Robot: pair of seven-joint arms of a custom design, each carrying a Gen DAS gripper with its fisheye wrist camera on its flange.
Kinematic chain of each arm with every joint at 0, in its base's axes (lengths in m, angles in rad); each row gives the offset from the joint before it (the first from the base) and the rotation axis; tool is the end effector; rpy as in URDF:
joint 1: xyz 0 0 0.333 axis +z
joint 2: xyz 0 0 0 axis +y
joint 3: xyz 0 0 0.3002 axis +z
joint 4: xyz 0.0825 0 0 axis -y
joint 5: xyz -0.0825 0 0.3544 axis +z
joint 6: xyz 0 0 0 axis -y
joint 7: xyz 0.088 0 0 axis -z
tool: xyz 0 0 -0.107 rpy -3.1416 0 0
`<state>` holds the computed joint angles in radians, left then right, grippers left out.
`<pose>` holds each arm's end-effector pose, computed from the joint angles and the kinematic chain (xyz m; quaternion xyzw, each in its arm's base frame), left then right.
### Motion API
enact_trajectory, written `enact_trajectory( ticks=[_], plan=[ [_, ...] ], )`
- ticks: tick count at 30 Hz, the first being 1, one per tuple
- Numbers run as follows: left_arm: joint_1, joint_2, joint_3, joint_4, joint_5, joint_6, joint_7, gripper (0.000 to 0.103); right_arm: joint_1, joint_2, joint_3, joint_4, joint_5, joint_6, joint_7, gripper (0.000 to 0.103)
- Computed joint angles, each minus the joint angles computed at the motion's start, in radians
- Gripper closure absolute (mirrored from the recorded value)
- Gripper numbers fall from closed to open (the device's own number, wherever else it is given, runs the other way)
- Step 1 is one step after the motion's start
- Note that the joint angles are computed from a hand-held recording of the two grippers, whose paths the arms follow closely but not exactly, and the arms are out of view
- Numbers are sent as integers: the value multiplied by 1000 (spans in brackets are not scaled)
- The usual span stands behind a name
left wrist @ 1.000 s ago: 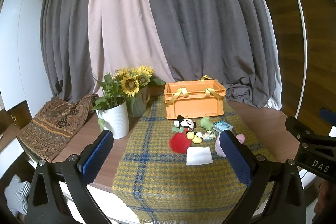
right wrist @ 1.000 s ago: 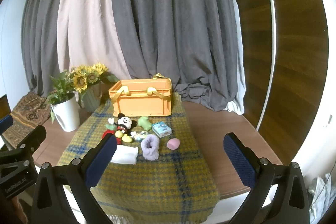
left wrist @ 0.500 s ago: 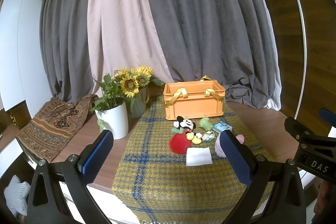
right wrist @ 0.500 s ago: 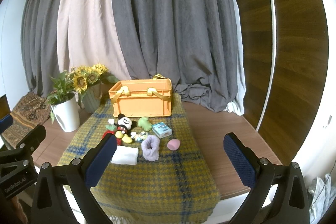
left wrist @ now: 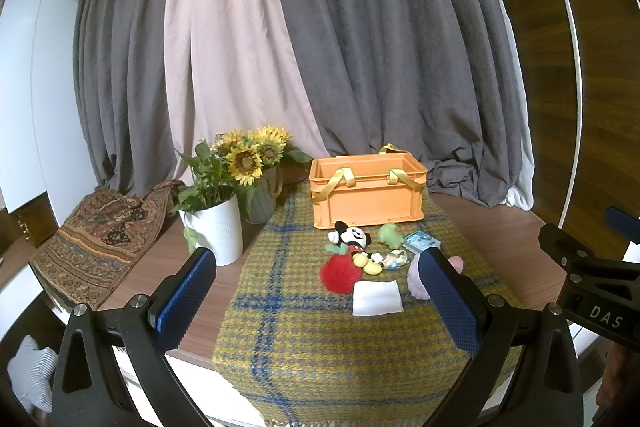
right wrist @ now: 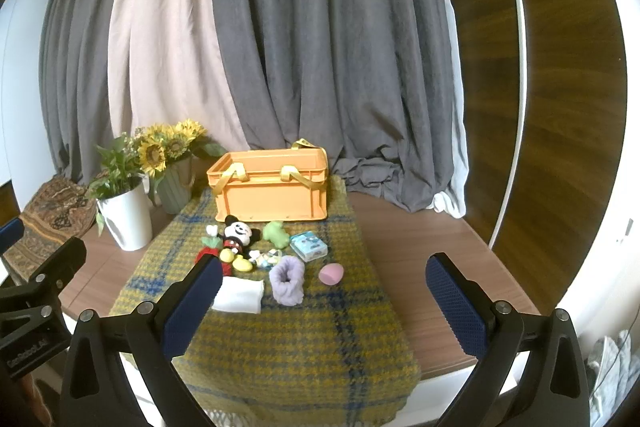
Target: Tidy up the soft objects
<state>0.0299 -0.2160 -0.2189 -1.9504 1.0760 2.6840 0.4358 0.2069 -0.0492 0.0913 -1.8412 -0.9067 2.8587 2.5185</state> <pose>0.4999 -0.1368 0.6562 -0.6228 0.5306 -0.3266 0.4732 0.5253 0.2079 0.6442 -0.6135 0.5590 -0.3904 0.3984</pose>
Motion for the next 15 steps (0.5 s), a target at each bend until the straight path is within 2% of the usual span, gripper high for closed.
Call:
enact_trajectory(
  ticks=[15],
  plan=[
    [-3, -1, 1, -2, 3, -1, -3, 0, 2, 3, -2, 4, -3, -3, 4, 0]
  ],
)
